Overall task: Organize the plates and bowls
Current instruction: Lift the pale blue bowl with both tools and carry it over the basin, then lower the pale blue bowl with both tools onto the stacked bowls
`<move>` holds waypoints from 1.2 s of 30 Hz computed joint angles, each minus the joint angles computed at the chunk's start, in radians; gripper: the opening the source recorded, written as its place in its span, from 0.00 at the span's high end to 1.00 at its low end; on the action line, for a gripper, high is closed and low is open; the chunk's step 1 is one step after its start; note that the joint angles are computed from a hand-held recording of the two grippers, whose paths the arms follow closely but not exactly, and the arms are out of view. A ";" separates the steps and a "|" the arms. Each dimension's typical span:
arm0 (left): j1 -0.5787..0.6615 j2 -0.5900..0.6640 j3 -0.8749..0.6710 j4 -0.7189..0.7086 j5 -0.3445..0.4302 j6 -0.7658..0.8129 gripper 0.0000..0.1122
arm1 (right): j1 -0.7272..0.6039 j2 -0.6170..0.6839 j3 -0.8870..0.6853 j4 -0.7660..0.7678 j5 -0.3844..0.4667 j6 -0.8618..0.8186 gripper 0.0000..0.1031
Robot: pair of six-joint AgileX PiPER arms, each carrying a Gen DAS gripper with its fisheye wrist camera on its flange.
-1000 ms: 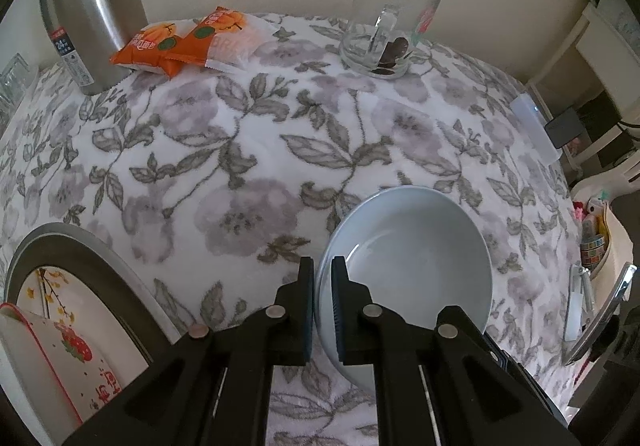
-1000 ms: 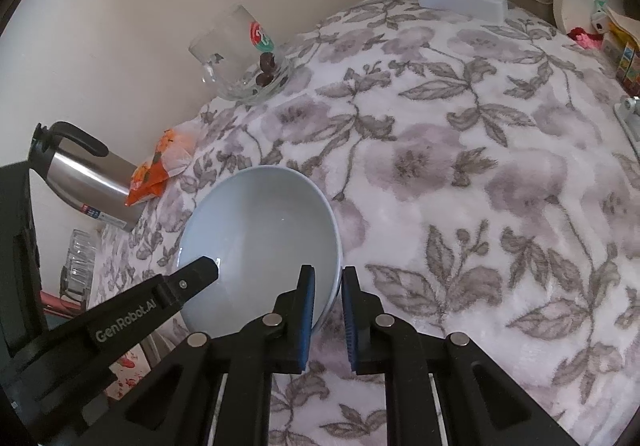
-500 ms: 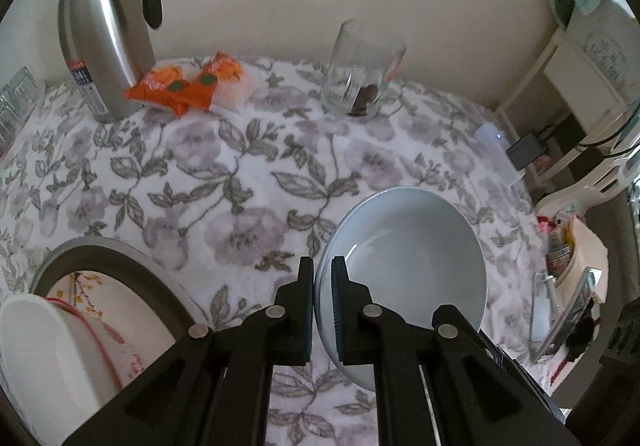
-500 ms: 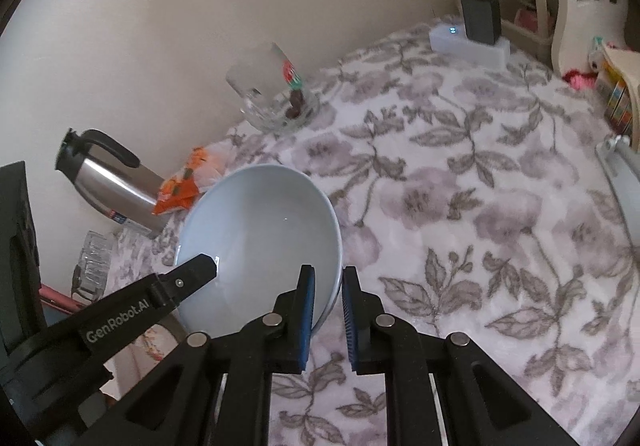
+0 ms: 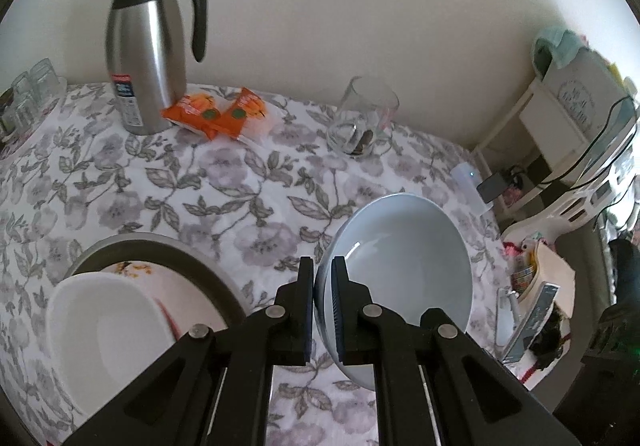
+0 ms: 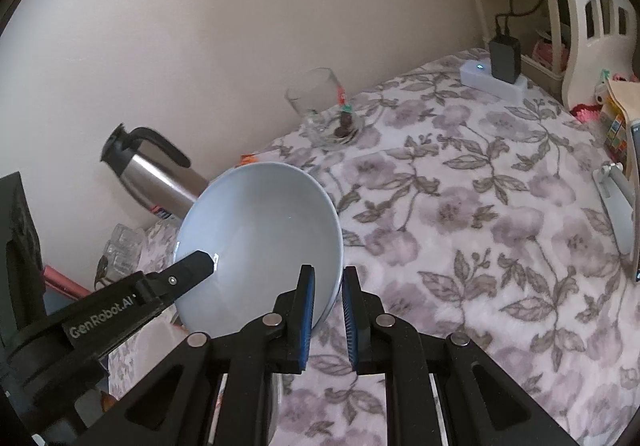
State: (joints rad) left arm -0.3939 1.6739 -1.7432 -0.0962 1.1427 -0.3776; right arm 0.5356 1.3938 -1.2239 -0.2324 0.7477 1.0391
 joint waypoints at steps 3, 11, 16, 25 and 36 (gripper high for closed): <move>0.034 -0.055 0.036 -0.021 -0.008 0.012 0.93 | 0.055 0.003 -0.040 -0.046 0.038 0.031 0.85; 0.146 -0.194 0.126 -0.070 -0.025 0.076 0.93 | 0.191 0.052 -0.146 -0.127 0.106 0.087 0.85; 0.210 -0.261 0.184 -0.085 -0.046 0.112 0.92 | 0.278 0.107 -0.234 -0.185 0.165 0.124 0.85; 0.428 -0.370 0.294 -0.235 -0.058 0.275 0.92 | 0.377 0.220 -0.382 -0.206 0.220 0.126 0.86; 0.678 -0.411 0.375 -0.443 -0.002 0.464 0.92 | 0.438 0.303 -0.473 -0.204 0.239 0.125 0.86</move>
State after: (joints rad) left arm 0.2843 1.2627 -1.3678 -0.5394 1.1409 0.0864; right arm 0.9738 1.6965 -1.6970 -0.4364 0.9865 1.1645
